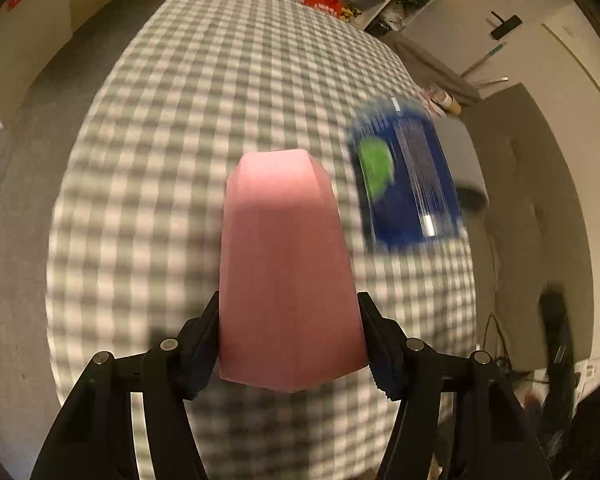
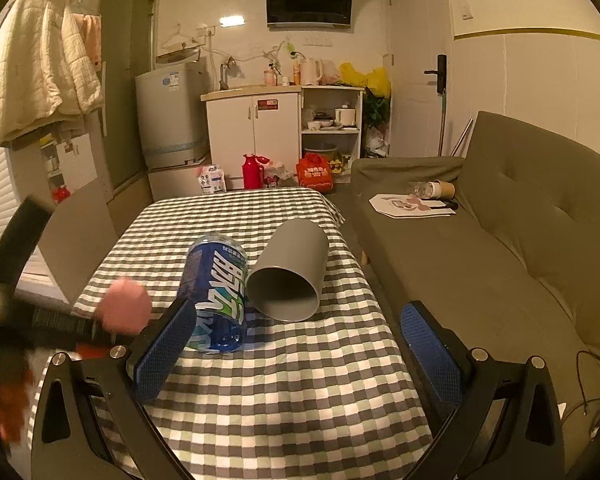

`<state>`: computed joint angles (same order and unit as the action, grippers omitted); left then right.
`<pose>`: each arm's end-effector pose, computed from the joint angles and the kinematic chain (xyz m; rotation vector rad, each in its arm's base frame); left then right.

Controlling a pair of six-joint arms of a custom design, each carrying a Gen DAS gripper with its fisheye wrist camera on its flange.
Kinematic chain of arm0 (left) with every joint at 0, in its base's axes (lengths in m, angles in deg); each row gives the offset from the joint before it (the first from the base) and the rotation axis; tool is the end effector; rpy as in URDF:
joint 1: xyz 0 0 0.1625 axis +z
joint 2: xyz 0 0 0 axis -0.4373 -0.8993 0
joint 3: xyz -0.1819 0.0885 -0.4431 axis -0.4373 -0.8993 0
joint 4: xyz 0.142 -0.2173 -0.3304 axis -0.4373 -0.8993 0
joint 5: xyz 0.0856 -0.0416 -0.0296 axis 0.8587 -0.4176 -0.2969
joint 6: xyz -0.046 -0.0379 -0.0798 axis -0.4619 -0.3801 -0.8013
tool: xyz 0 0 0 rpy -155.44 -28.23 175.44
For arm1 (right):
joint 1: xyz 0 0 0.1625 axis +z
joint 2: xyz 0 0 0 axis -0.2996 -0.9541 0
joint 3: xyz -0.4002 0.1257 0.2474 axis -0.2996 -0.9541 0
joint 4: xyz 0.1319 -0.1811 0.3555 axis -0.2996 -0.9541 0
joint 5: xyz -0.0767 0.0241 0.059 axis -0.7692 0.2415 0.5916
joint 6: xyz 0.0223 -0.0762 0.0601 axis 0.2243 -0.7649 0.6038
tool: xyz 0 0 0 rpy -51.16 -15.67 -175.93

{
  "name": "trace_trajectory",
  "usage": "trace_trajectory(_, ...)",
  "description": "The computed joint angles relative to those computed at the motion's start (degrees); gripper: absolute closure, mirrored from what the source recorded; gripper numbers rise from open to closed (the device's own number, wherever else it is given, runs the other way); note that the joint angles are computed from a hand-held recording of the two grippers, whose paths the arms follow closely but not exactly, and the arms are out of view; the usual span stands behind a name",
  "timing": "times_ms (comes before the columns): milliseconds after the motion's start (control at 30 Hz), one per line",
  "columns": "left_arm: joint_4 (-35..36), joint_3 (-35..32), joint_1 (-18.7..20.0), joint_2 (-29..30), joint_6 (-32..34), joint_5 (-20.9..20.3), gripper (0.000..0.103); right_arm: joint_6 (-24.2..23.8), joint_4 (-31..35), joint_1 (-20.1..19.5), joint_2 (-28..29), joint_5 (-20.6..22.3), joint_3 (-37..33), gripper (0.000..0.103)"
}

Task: Flip cup upside down
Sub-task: 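Lift the pink cup with the left gripper and turn it, then close the right gripper on the pink cup while the left gripper opens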

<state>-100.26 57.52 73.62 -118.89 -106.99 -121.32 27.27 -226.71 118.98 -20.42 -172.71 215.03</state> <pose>-0.2542 -0.5414 0.1083 0.0741 2.7621 -0.3932 0.1767 -0.4790 0.2136 0.4100 -2.0560 1.2394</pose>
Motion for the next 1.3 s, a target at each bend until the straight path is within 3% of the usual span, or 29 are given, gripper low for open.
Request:
trace_trajectory(233, -2.87, 6.23, -5.57, -0.94, -4.82, -0.28, 0.039, 1.1, 1.07, 1.64, -3.03, -1.31, 2.83, 0.0)
trace_trajectory(333, -1.26, 5.92, -7.19, -0.46, -4.23, 2.77, 0.037, 2.93, 3.8, 2.11, -4.66, -2.56, 3.91, 0.0)
trace_trajectory(433, -1.12, 6.54, -8.44, -1.02, -3.82, 5.6, 0.021, 5.37, 8.74, 2.7, -6.72, -3.63, 4.48, 0.0)
trace_trajectory(600, -0.31, 9.35, -10.84, -4.35, -2.85, 9.37, 0.018, 8.24, 13.93, 4.33, -9.27, -5.45, 5.1, 0.0)
trace_trajectory(767, -5.45, 15.36, -14.61, -7.73, -1.58, 19.28, 0.018, 12.84, 26.3, 6.96, -11.54, -7.59, 3.93, 0.0)
trace_trajectory(933, -12.11, 20.23, -16.55, -8.77, 0.17, 29.17, 0.015, 20.67, 42.35, 8.77, -12.28, -8.29, 0.82, 0.0)
trace_trajectory(1167, -23.93, 24.53, -17.94, -5.75, 3.94, 38.16, 0.01, 25.07, 59.62, 9.85, -8.35, -9.99, -6.27, 0.0)
trace_trajectory(1300, -20.55, 25.1, -18.1, -5.96, -2.14, 41.83, 0.01, 29.23, 69.27, 9.38, -5.79, -9.22, -10.53, 0.0)
